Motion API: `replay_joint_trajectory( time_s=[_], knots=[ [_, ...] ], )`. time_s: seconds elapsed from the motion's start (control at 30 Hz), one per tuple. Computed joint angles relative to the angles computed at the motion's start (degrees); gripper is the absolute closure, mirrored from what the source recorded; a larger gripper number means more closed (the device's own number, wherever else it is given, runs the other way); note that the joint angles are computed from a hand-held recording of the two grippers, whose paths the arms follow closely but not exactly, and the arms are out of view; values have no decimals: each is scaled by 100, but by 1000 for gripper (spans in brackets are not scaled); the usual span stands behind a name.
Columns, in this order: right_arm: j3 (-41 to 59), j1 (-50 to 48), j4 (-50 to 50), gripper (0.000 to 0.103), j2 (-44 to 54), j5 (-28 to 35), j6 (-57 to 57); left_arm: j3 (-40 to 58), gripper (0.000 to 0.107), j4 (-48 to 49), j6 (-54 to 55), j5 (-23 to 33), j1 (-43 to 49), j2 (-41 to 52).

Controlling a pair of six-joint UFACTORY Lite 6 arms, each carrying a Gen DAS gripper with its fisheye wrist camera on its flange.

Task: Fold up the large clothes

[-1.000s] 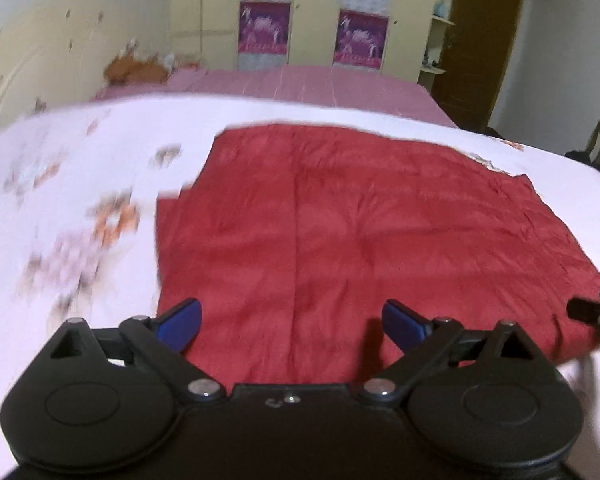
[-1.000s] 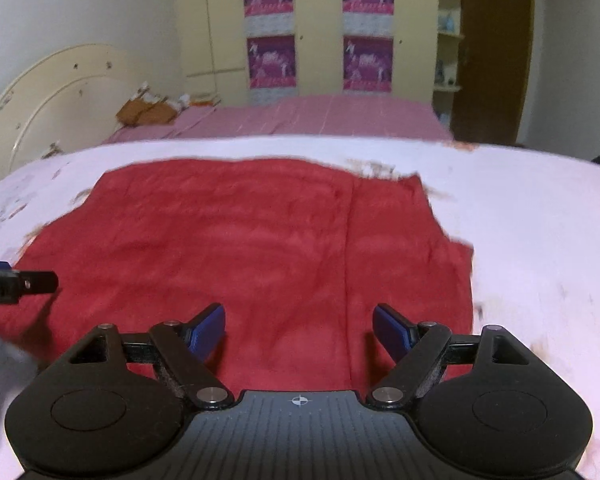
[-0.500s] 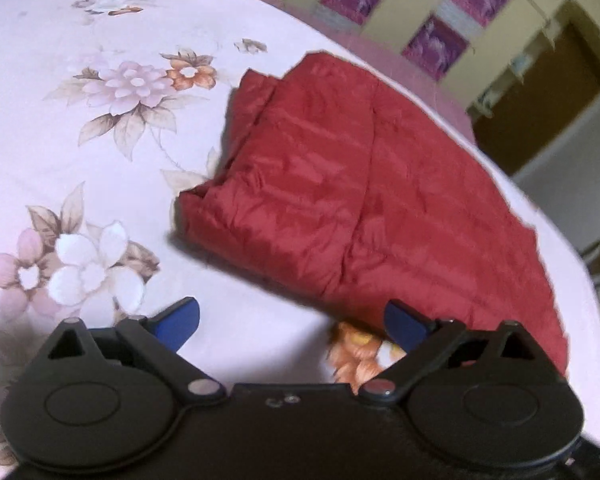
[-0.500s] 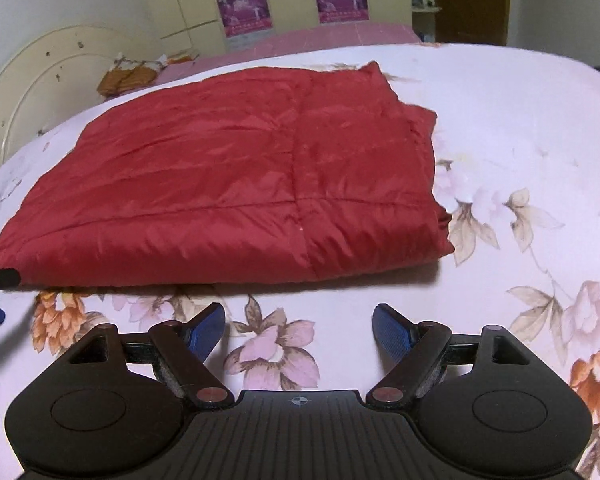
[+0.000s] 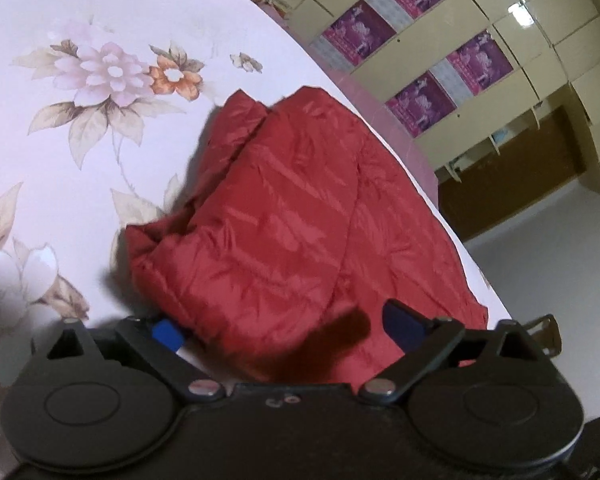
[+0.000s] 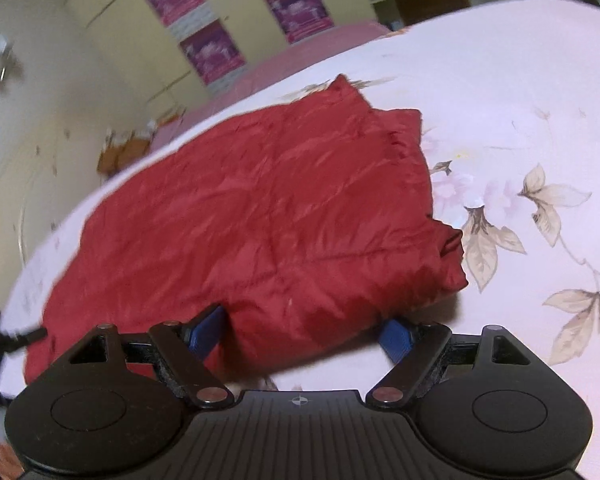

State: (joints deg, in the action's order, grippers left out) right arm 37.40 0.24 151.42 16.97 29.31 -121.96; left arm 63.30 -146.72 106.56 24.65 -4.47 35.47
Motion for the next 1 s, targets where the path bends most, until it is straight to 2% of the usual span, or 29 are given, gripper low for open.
replay_joint_trajectory(
  time_s=[0.03,0.13,0.2,0.33,0.4,0.5,0.77,0.9,1.0],
  knots=[
    [37,-44,34,23,63,81,95,41,16,-104,60,10,-9,39],
    [135,-108,220,23,149,165,186,152,32,-264,81,19,39,140],
    [178,-106,343,57,112,73,155,199,49,-196,-59,-74,88,150],
    [202,-131,187,68,-34,-72,73,305,62,335,-439,-245,171,157],
    [214,-61,259,75,-102,-171,-137,343,74,220,-298,-488,99,95],
    [202,80,535,82,-234,-279,-598,322,83,-59,86,-794,-19,-66],
    [-376,227,578,84,-1147,-490,-1110,-404,89,-1073,1694,-1294,-287,-1101],
    [-1100,390,739,84,-1950,-648,-1138,-1193,89,-1281,2098,-1369,-359,-1851],
    [-1806,673,1298,84,-2764,-859,-1407,-1921,89,-886,1844,-1310,-337,-2473]
  ],
)
